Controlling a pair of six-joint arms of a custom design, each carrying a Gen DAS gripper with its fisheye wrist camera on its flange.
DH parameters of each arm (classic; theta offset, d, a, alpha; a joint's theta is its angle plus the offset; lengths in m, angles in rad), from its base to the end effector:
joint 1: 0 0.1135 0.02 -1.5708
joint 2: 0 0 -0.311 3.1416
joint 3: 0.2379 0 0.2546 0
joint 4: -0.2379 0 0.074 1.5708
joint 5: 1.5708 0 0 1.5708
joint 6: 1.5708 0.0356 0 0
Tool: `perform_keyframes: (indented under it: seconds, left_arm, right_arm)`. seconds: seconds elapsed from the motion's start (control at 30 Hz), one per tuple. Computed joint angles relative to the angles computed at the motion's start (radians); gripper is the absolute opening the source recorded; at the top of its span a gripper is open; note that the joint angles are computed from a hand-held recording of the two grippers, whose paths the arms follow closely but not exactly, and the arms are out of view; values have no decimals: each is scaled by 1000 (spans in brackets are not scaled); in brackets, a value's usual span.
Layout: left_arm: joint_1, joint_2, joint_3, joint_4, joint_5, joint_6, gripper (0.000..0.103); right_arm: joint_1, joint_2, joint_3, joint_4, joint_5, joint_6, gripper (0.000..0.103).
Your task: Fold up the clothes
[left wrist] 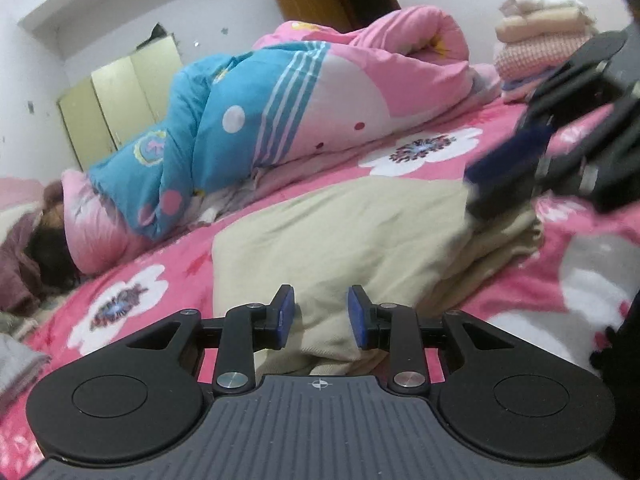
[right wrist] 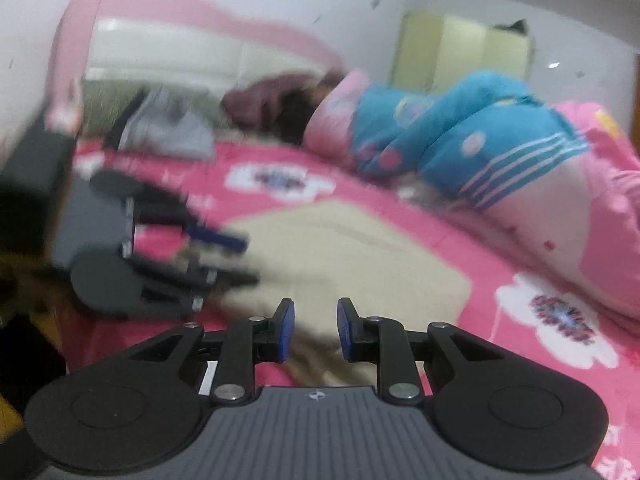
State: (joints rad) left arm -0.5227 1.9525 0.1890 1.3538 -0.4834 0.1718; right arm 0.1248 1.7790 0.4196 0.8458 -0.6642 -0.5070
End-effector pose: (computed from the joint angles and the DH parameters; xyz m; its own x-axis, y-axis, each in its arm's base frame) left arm 0.2198 -0.1075 0.1057 -0.3276 0.3635 -0.8721 0.1306 0.9316 0.3392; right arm 0.2788 0.0571 0.1383 -0.1199 -0.4004 -0.9085 -0.7881 0.5949 -0.1581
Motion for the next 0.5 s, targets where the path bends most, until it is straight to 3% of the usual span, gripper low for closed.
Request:
perform_keyframes:
  seconds: [0.1, 0.23, 0.4, 0.5]
  left_arm:
    - [35, 3, -37, 50, 50, -29, 31]
    - [19, -33, -84, 71, 26, -61, 35]
    - [8, -79, -175, 155, -22, -136, 50]
    - [95, -196, -168, -13, 75, -278, 51]
  right_arm:
    - [-31, 10, 4, 41, -24, 77, 24]
    - [18, 186, 36, 105, 64, 12, 26]
    - [35, 212, 3, 204, 93, 31, 26]
    - [27, 229, 0, 230, 78, 49, 26]
